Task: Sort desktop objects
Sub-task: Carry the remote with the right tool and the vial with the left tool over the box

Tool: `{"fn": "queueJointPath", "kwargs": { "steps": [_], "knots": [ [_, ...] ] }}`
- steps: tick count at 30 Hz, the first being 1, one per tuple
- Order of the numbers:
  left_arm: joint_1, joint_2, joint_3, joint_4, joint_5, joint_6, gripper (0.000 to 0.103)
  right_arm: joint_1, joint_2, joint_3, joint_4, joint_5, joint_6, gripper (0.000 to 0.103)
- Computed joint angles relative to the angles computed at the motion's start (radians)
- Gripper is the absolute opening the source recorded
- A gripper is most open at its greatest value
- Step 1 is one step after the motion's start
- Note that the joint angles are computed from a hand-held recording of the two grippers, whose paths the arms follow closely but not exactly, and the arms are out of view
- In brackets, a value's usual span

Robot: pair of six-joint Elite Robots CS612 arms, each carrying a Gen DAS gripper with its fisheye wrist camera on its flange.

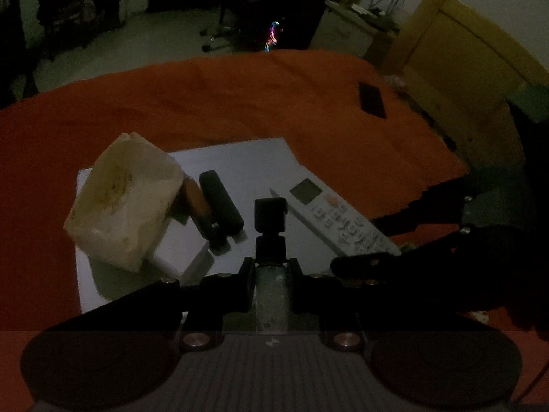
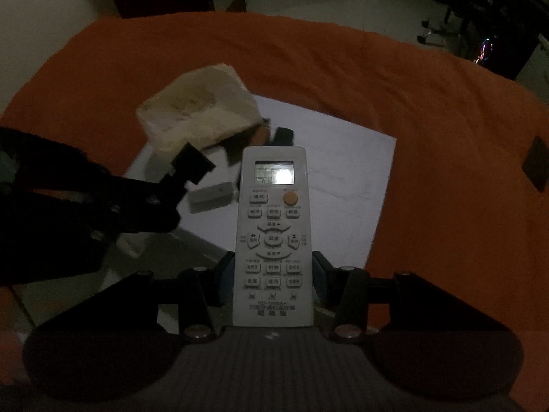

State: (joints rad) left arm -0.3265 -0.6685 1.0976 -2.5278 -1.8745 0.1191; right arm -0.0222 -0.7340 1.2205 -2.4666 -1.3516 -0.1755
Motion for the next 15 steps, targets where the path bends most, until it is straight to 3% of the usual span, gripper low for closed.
{"fn": "queueJointPath", "kwargs": {
  "steps": [7,15],
  "knots": [
    [0.003,-0.066,0.108,-0.055,-0.002,-0.034,0.015,0.003,-0.059,0.088,-0.045,0.058,0.013,0.049],
    [0.005,-0.127,0.220,-0.087,-0.014,-0.042,0.015,0.004,-0.107,0.166,-0.008,0.096,-0.002,0.049]
  ]
}}
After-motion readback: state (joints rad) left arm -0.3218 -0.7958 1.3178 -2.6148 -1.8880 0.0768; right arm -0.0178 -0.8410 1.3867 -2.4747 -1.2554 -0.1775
